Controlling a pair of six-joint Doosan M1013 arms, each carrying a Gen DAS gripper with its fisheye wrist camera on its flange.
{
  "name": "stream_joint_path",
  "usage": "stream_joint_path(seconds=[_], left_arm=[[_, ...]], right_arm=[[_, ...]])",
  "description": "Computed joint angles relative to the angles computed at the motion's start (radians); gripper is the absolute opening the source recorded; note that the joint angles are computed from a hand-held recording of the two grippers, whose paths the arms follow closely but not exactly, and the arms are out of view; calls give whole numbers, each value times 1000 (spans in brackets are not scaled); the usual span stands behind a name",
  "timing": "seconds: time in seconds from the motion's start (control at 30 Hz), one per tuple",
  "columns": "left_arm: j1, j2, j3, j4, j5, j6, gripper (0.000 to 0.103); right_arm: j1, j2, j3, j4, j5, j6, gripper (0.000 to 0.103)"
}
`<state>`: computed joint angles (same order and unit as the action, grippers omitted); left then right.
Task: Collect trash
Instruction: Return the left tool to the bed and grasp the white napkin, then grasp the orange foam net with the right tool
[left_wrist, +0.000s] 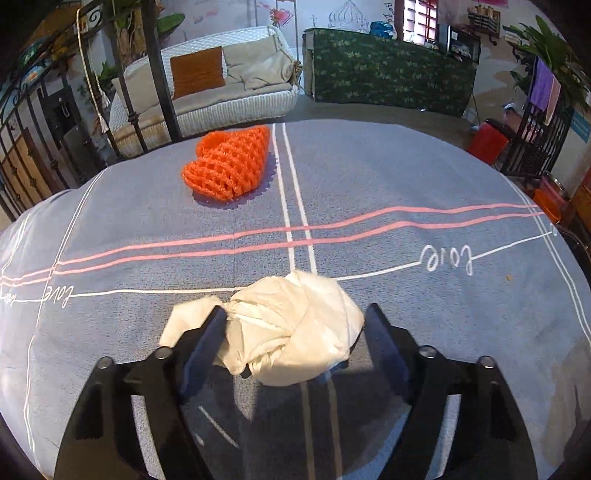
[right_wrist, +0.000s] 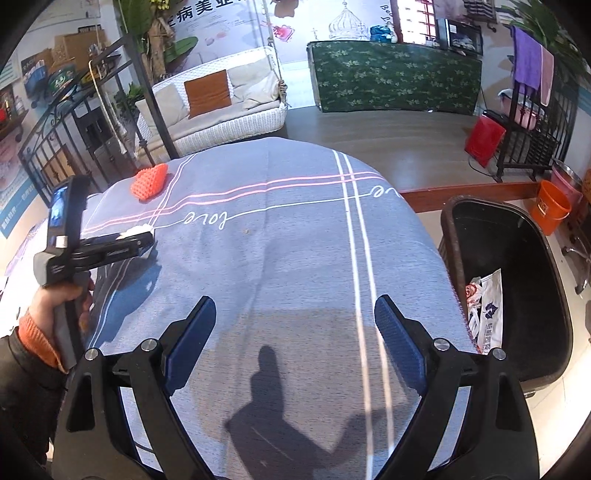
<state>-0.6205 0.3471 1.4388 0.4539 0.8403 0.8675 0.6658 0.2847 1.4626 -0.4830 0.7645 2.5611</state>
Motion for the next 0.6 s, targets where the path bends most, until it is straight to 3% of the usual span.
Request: stream_joint_path(seconds=[0.07,0.17,0.3,0.6], left_arm=[[-3,-9,15,35,-5,-41,56],[2,-31,40,35,-34,-72,22],[7,-59,67,39,-68,-117,16],[-30,-148,153,126,-107,-267,16]], right_arm=[[2,8,-12,7,4,-15,87],[3,25,-34,22,7,-38,87],[-3,52,-68,96,-10,-94,87],[-2,148,-208,232,-34,-280,87]])
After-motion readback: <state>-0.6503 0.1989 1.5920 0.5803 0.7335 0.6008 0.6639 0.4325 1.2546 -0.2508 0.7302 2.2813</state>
